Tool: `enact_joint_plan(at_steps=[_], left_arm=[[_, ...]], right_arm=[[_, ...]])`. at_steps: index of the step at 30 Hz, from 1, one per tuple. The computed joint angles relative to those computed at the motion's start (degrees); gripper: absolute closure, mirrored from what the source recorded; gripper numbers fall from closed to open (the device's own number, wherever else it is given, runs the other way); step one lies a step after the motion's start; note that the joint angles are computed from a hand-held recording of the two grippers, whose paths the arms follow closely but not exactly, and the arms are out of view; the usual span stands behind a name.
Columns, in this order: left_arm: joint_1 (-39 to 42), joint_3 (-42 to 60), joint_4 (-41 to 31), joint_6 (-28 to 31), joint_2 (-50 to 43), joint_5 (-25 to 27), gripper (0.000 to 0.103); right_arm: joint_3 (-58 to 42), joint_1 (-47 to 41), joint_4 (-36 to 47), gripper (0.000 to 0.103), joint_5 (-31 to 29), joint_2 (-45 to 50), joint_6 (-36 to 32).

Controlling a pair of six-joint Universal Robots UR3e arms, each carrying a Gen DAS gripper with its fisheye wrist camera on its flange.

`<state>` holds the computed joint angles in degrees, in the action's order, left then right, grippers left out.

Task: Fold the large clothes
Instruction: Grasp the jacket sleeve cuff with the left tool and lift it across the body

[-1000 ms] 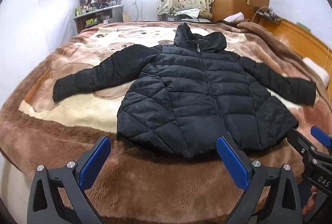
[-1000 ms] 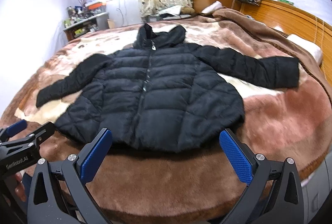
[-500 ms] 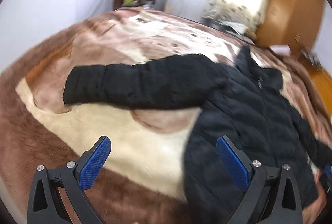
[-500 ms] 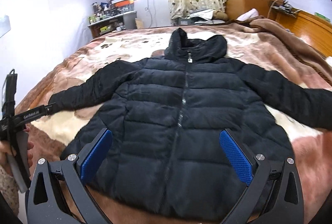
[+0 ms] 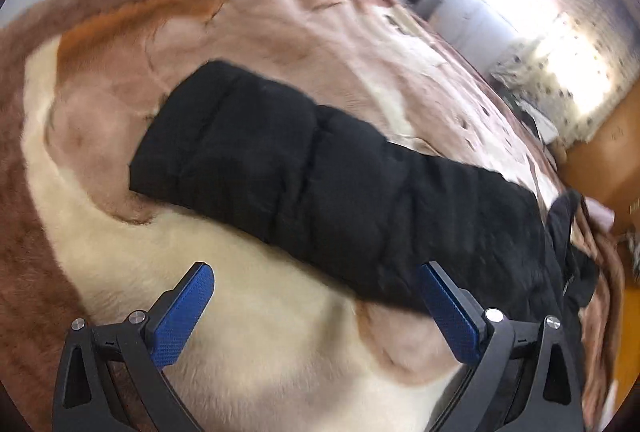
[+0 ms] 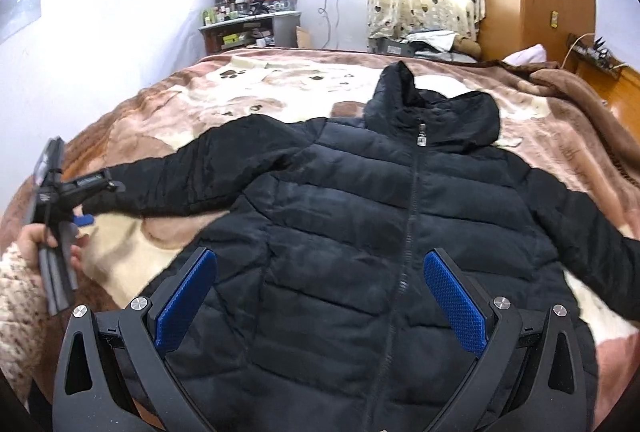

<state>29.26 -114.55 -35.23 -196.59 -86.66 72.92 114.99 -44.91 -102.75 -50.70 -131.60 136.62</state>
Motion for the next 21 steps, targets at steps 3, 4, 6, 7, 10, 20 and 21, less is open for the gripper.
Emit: enact_joint_plan(at_steps=[3,4,6,7,10,20,21], left_arm=[[1.29,0.06,4.01,-2.14,-3.91,-1.46,0.0],[1.5,0.41,4.44,-2.56,-4.93,-1.45,0.0],[2.46,0.98,5.65,-4.55,-7.49,-2.98,0.0],[2.74,0.93,6.65,-5.8,-8.24,-3.19,0.001],[3.03,0.85,10.79,-9.0,-10.22,-3.14,0.002],[3.06,3.66,14.95,-12.12,-13.93,-3.1,0.07],[2.73,4.39,14.29,-11.28,-13.82,-2.87,0.077]], right_arm=[[0.89,2.06,-3.12,0.0,0.03,2.14,2.32],[1.21,2.42,-4.13,0.0,0.14,2.64,2.76],[1.79,3.59,-6.46,0.0,-0.46,3.8,3.6],[1.84,4.2,-7.23,0.0,-0.75,4.3,3.87],[1.87,5.19,-8.06,0.0,-0.86,5.45,3.93],[2.2,8.59,-11.8,0.0,-3.51,7.24,6.76],[1.8,9.2,-12.13,0.0,-4.25,7.95,7.57]])
